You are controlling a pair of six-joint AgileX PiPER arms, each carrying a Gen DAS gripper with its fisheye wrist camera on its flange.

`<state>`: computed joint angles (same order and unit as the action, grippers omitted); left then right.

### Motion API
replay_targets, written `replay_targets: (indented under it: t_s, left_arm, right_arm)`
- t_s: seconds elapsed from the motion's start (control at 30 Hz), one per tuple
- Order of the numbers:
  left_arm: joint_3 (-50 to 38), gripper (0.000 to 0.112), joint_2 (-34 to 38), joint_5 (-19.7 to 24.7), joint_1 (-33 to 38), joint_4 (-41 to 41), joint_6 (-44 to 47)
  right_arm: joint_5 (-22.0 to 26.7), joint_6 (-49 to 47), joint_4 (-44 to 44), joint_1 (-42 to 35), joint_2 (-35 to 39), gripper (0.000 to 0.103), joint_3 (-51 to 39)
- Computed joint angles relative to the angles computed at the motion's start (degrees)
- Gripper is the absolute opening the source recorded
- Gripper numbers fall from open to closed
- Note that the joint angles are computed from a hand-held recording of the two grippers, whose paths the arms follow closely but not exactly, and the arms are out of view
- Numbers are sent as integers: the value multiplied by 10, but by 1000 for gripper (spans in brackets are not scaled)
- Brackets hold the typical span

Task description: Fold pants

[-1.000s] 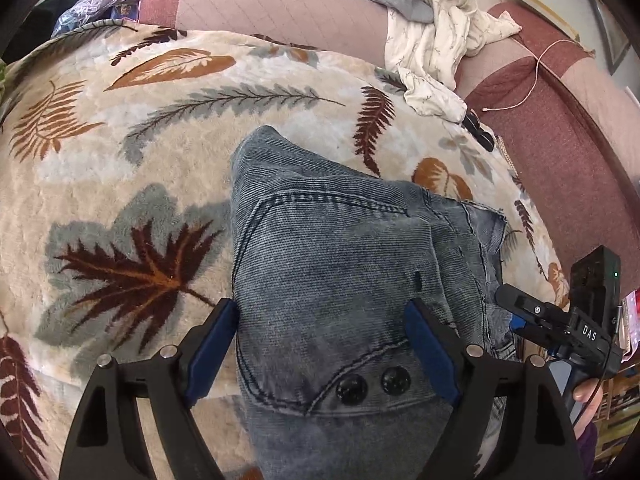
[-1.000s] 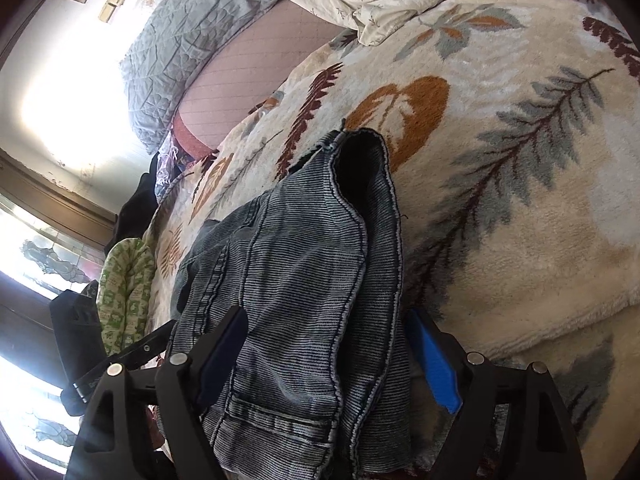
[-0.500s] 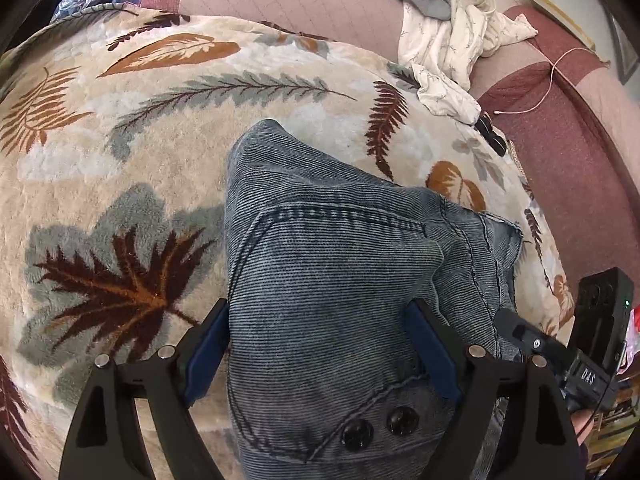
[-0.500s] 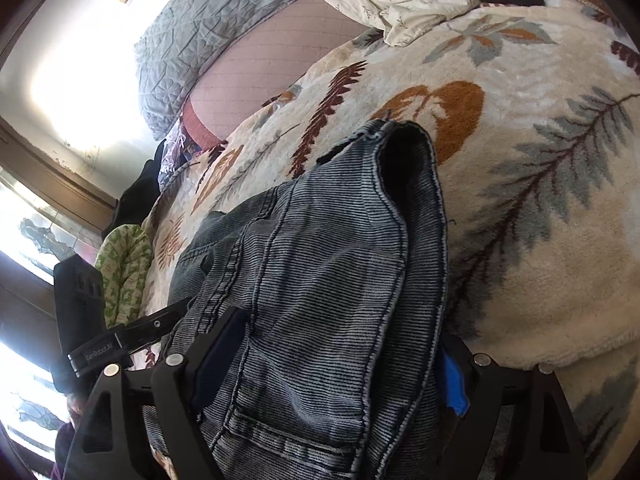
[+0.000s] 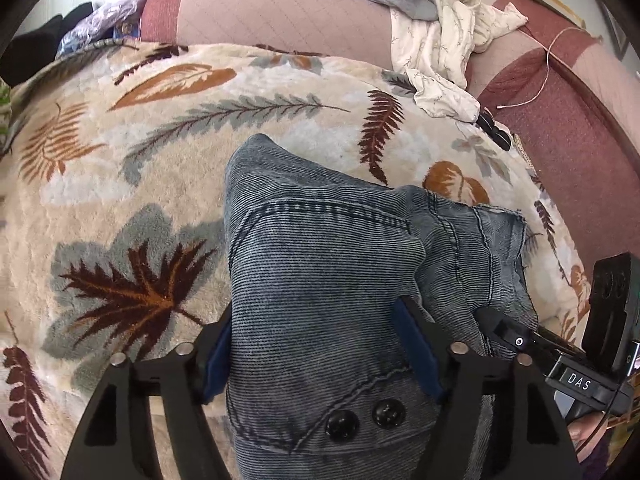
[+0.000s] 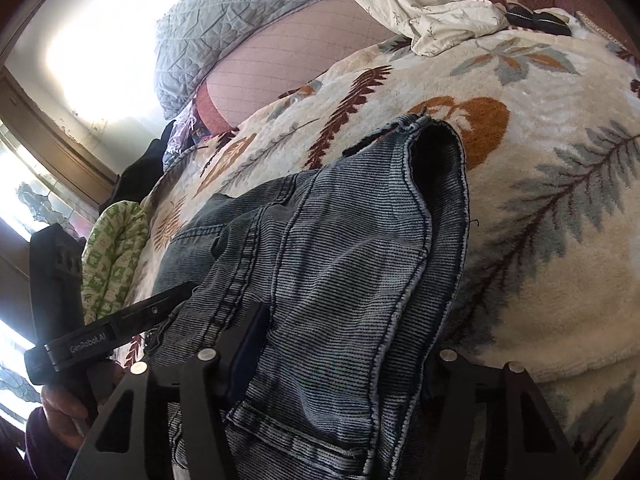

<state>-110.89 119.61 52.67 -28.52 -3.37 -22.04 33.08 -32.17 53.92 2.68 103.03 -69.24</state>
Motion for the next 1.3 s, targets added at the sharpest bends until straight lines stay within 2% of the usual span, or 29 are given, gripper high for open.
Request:
replay_targets:
  t_s: [0.27, 0.6, 0.87, 1.13, 1.3]
  left_arm:
    - [-6, 59, -9, 9, -31, 80, -40]
    - [4, 48, -29, -3, -48, 111, -52]
    - [41, 45, -65, -24, -44, 104, -55]
    - [99, 45, -123, -51, -38, 128, -79]
    - [118, 45, -156, -46, -19, 125, -77]
  right_arm:
    - [-14, -15, 4, 4, -15, 56, 13]
    - [-41, -66, 42, 10, -37, 52, 37]
    - [-66, -107, 74, 27, -73, 46, 58]
    - [-99, -100, 54, 76, -105, 46, 53]
    - [-95, -117, 91, 92, -116, 46, 33]
